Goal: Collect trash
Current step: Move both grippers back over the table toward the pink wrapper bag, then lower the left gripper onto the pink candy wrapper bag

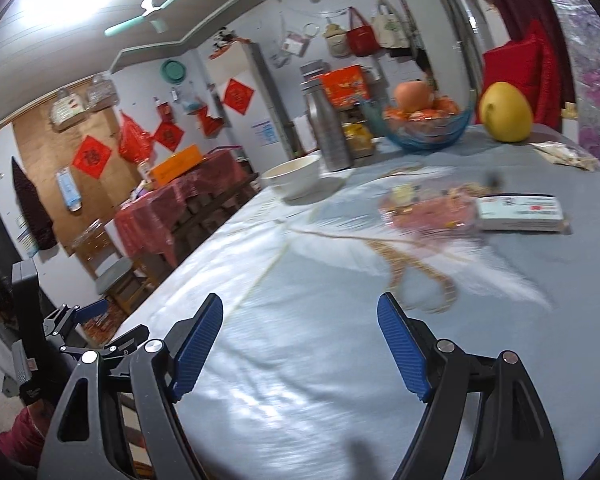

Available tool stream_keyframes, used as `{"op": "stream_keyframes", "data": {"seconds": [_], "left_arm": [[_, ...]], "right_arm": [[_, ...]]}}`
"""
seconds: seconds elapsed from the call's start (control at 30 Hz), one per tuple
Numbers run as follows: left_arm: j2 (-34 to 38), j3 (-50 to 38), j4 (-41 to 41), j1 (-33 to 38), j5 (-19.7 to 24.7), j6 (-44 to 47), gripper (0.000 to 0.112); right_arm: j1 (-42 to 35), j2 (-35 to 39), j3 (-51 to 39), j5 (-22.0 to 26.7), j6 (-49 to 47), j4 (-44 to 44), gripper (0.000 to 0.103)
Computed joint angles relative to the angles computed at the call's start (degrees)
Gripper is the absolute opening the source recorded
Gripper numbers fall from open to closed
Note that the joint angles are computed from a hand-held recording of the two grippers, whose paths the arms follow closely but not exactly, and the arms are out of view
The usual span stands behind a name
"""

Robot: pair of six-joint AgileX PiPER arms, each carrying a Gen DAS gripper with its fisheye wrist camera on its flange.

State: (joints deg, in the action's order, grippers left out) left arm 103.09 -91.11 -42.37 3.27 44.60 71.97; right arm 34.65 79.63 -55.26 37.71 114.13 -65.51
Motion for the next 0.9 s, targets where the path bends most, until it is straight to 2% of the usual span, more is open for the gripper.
{"op": "stream_keyframes", "data": {"seconds": [0.17, 0.3, 0.4, 0.57, 0.63, 0.73, 0.8, 0.9], "left_arm": [[1.4, -2.0, 4.2, -7.2, -2.4, -4.4, 0.096], [5.0, -8.1, 9.2, -12.7, -0.6, -10.7, 0.096], [9.8, -16.9, 14.1, -17.8, 3.5, -18.1, 0.096], [18.5, -33.9, 16.9, -24.4, 13.0, -26.6, 0.096], [21.1, -38.9, 17.1, -26.8, 15.4, -28.6, 0.096], [23.6, -43.8, 18.0, -30.6, 16.2, -30.6, 0.096], [24.8, -46.2, 17.4, -32.7, 16.2, -31.1, 0.096], [27.7, -51.6, 17.8, -35.2, 17.5, -32.7, 0.096]], "right_arm": [[-6.0, -4.0, 5.0, -1.4, -0.7, 0.1, 0.079], [-10.8, -7.4, 8.8, -0.7, -1.0, -0.6, 0.079], [-15.9, -8.5, 9.7, -1.3, -4.4, 1.1, 0.079], [-29.7, -8.6, 9.6, -6.7, -12.2, 4.2, 0.079], [-33.8, -7.9, 9.8, -8.2, -12.6, 4.0, 0.079], [-38.8, -6.5, 10.8, -10.9, -11.4, 3.4, 0.079], [-41.9, -7.4, 12.4, -15.6, -11.0, 4.0, 0.080], [-41.0, -7.6, 12.6, -13.8, -8.6, 1.2, 0.084]]}}
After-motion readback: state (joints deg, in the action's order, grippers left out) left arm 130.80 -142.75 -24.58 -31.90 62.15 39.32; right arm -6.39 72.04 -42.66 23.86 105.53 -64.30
